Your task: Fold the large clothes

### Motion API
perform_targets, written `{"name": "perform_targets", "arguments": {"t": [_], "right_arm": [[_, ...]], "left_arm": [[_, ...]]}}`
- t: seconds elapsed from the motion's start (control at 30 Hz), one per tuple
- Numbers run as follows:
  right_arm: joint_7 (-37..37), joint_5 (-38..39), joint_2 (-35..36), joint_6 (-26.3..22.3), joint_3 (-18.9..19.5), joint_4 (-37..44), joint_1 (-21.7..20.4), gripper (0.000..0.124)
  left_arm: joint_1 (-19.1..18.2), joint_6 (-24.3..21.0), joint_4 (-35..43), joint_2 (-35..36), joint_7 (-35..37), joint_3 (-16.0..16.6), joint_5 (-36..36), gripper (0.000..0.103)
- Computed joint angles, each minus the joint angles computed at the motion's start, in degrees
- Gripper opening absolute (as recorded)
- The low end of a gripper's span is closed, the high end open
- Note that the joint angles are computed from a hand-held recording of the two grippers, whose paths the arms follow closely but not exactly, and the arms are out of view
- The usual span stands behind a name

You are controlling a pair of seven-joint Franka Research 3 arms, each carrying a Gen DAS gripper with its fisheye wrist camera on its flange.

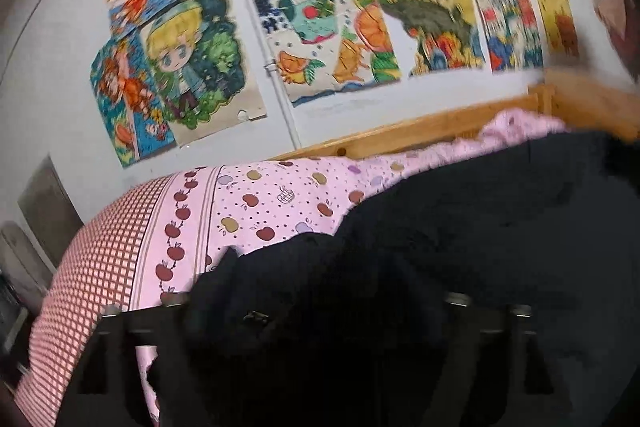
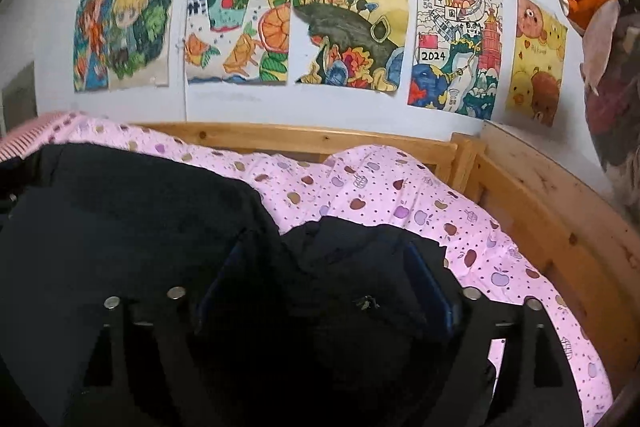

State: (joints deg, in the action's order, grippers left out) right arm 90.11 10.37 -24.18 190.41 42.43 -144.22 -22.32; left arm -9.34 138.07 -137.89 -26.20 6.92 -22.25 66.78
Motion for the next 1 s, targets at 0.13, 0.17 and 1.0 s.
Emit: {"name": "perform_targets", "arguments": {"t": [0.13, 0.17, 1.0], "right_arm": [[-3.0, -0.2, 0.3, 1.8, -9.9, -1.8, 10.6, 0.089], [-3.9, 0.1, -0.2, 2.1, -12.6, -2.5, 13.5, 0.090], [-23.3, 11.2, -14.0, -19.7, -45.5, -14.4, 51.3, 0.096]], "left_arm": [[0.5, 4.3, -3.1, -4.8, -3.7, 0.6, 2.5, 0.094], [0.6, 4.9, -3.6, -5.9, -4.0, 0.4, 2.8, 0.096], [-6.0, 17.7, -15.8, -14.6, 16.2, -2.1, -24.2, 0.101]]}}
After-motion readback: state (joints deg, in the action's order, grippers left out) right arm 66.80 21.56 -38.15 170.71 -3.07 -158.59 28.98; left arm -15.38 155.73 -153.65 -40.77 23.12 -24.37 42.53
